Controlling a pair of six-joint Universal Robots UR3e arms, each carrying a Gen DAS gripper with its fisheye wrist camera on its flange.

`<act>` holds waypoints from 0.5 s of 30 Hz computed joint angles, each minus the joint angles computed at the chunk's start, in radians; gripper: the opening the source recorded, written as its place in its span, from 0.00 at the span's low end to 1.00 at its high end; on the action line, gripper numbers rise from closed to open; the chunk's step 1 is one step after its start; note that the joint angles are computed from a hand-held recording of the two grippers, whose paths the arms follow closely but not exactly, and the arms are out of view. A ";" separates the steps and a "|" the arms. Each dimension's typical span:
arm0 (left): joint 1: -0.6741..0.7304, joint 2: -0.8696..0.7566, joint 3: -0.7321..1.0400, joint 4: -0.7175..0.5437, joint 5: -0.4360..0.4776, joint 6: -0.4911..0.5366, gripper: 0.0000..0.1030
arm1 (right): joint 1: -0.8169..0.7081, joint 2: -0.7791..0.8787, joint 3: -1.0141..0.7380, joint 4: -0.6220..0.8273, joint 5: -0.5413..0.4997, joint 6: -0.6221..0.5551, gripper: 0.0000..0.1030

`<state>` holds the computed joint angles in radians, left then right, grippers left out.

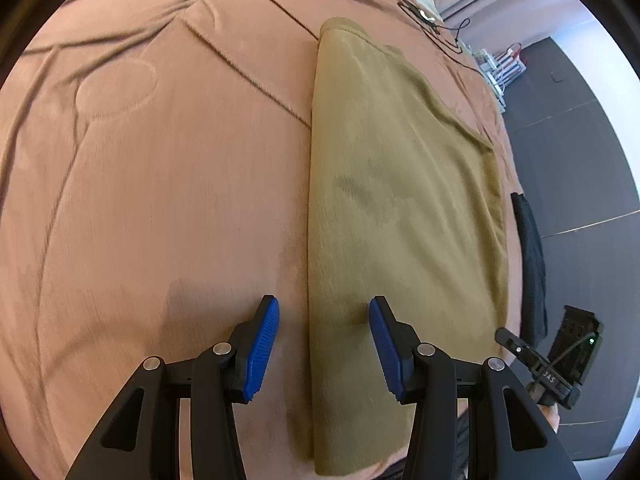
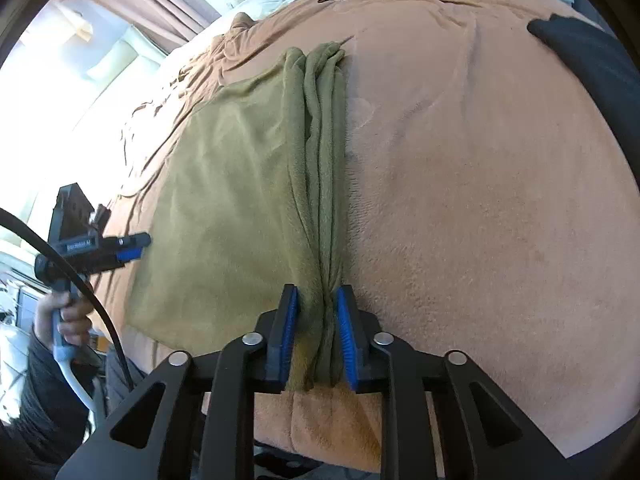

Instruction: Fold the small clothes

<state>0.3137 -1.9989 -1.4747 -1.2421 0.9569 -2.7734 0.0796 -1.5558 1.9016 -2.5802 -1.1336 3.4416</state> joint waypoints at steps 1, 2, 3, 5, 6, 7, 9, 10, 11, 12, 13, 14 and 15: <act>0.006 0.014 -0.025 -0.001 -0.009 0.008 0.48 | -0.009 -0.002 0.007 0.001 0.014 0.000 0.24; 0.008 0.027 -0.045 -0.003 -0.016 0.011 0.48 | -0.015 -0.003 0.013 -0.002 0.026 0.002 0.32; 0.012 0.038 -0.064 -0.006 -0.024 0.015 0.48 | -0.020 -0.004 0.021 -0.009 0.041 0.004 0.37; 0.025 0.065 -0.104 -0.015 -0.038 0.029 0.48 | -0.027 0.000 0.035 -0.034 0.068 0.002 0.51; 0.034 0.078 -0.124 -0.029 -0.050 0.038 0.48 | -0.024 0.005 0.036 -0.050 0.071 0.002 0.52; 0.042 0.089 -0.142 -0.038 -0.058 0.045 0.48 | -0.017 0.013 0.031 -0.059 0.064 0.002 0.52; 0.055 0.113 -0.172 -0.064 -0.072 0.062 0.46 | 0.002 0.044 0.011 -0.077 0.043 0.005 0.52; 0.062 0.122 -0.184 -0.084 -0.080 0.072 0.46 | 0.008 0.056 0.005 -0.084 0.036 0.007 0.52; 0.072 0.132 -0.196 -0.102 -0.086 0.085 0.46 | 0.011 0.074 -0.005 -0.087 0.031 0.008 0.52; 0.080 0.141 -0.210 -0.120 -0.094 0.097 0.44 | 0.017 0.082 -0.006 -0.092 0.025 0.016 0.52; 0.087 0.150 -0.224 -0.134 -0.100 0.108 0.42 | 0.025 0.089 -0.007 -0.104 0.015 0.027 0.46; 0.090 0.156 -0.234 -0.137 -0.100 0.111 0.37 | 0.033 0.095 -0.014 -0.105 0.000 0.033 0.34; 0.090 0.160 -0.247 -0.123 -0.095 0.100 0.29 | 0.040 0.100 -0.025 -0.093 -0.014 0.034 0.30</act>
